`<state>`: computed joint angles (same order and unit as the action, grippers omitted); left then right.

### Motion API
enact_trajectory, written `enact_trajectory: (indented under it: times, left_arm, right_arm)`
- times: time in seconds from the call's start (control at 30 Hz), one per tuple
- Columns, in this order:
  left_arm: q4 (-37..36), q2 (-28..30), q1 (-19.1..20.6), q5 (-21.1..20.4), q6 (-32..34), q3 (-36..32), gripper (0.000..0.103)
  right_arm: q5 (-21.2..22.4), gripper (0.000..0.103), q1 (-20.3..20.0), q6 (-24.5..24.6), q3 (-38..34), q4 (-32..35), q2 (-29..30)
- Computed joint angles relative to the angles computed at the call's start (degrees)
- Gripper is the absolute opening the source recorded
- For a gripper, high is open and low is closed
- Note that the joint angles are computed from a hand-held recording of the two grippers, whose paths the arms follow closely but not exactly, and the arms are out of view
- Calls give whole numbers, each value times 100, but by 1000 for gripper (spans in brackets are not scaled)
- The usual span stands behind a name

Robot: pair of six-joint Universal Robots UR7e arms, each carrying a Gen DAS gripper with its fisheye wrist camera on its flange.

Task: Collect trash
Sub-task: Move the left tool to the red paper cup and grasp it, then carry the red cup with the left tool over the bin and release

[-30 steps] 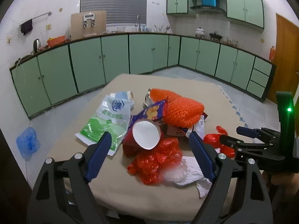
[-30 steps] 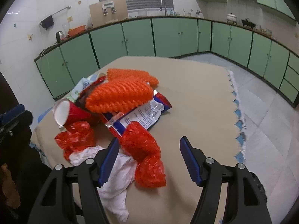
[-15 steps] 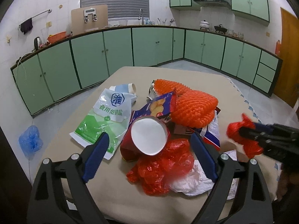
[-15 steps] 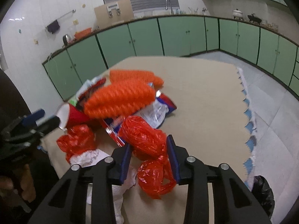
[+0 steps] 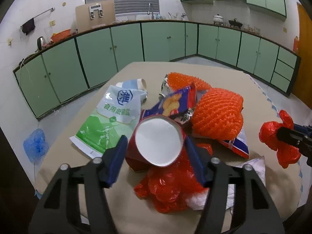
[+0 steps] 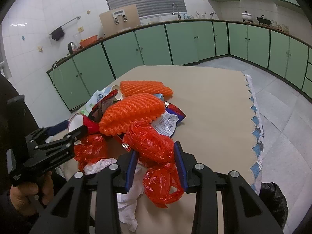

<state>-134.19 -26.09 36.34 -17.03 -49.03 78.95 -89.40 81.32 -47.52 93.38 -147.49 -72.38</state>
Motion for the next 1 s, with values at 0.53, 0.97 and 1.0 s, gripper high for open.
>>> enact_trajectory:
  times: [0.53,0.97,1.0]
  left_arm:
    - [-361,-371,-572,547,238,357,56]
    - [-2452,661,-1000,-356,2809,-734,54]
    - [-2527,822,-1014,-623,2961,-938,54]
  right_arm:
    - [188,37,-68,44,206,-82,-512]
    - [98,37,-772,474,330,-124,-1471]
    - [66,37,-846,510,336,-131,-1518]
